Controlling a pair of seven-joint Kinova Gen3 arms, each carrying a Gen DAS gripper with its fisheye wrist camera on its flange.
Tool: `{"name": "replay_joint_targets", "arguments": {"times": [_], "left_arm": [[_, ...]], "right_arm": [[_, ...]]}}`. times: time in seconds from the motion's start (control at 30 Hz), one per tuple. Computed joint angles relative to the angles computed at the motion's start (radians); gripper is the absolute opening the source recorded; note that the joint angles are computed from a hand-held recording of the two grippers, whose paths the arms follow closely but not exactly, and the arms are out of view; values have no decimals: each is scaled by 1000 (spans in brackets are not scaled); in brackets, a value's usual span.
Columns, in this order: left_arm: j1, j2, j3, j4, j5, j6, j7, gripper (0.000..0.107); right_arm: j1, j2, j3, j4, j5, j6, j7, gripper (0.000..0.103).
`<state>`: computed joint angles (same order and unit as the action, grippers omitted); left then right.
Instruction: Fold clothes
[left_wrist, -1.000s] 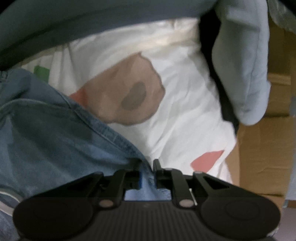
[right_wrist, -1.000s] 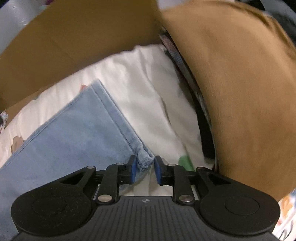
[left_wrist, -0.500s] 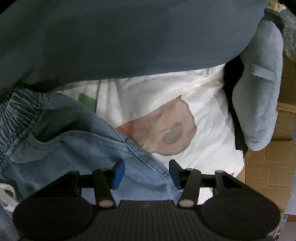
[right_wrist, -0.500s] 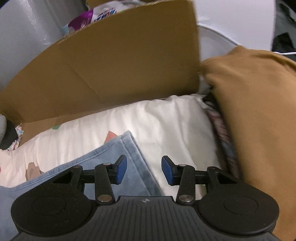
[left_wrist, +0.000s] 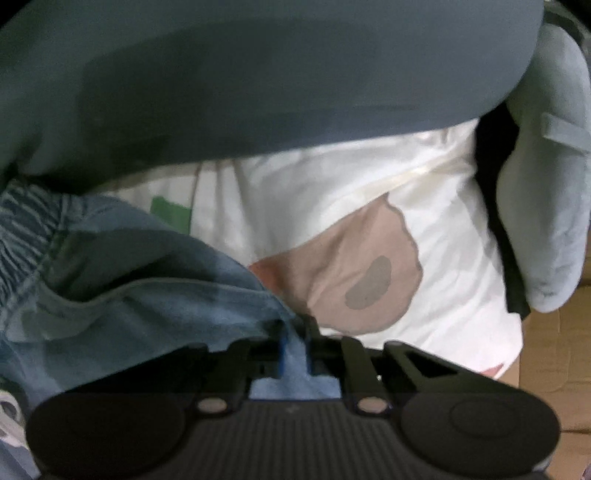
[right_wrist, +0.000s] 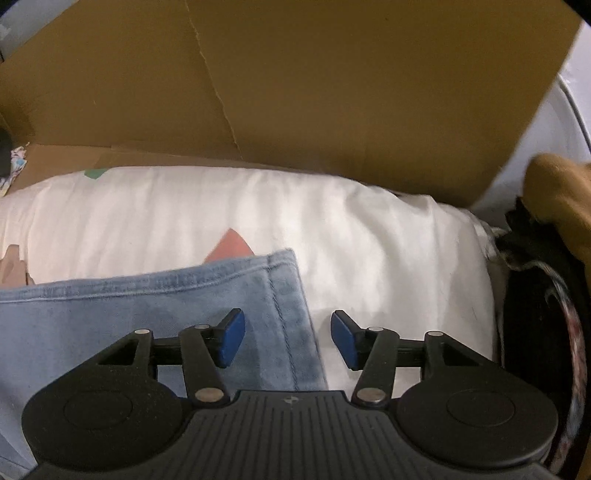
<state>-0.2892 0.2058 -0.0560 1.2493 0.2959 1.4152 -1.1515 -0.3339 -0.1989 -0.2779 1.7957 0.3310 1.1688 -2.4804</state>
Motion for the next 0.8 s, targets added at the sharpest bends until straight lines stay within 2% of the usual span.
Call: {"name": "replay_joint_targets", "arguments": {"times": [0.13,0.2,0.27,0.37,0.43,0.47,0.63,0.73,0.8], "left_arm": [[-27,13,-1,-43,40,73,-4,9],[-24,18,7,-76,40,101,-16,13],[-7,31,21,-129,22,138,-37,24],[25,52,40,-202,0,181,-54,31],[55,71,56,-256,-20,209,-73,35],[68,81,63,-279,-26,222,-83,37],[157,139,99,-416,-96,280,-182,43],[227,159,121,-440,-124,284,-237,43],[239,144,129,-424,-112,295,-281,44]], "right_arm": [[8,19,27,3,-7,-43,29,63],[10,24,43,6,-24,-74,59,63],[9,28,49,10,-36,-97,97,63],[6,29,54,9,-58,-107,151,50],[7,22,51,5,-59,-105,170,20],[9,15,48,3,-56,-104,174,14],[24,-21,26,-8,-27,-93,190,10],[43,-36,-7,-19,21,-80,151,10],[54,-35,-32,-35,64,-63,105,9]]}}
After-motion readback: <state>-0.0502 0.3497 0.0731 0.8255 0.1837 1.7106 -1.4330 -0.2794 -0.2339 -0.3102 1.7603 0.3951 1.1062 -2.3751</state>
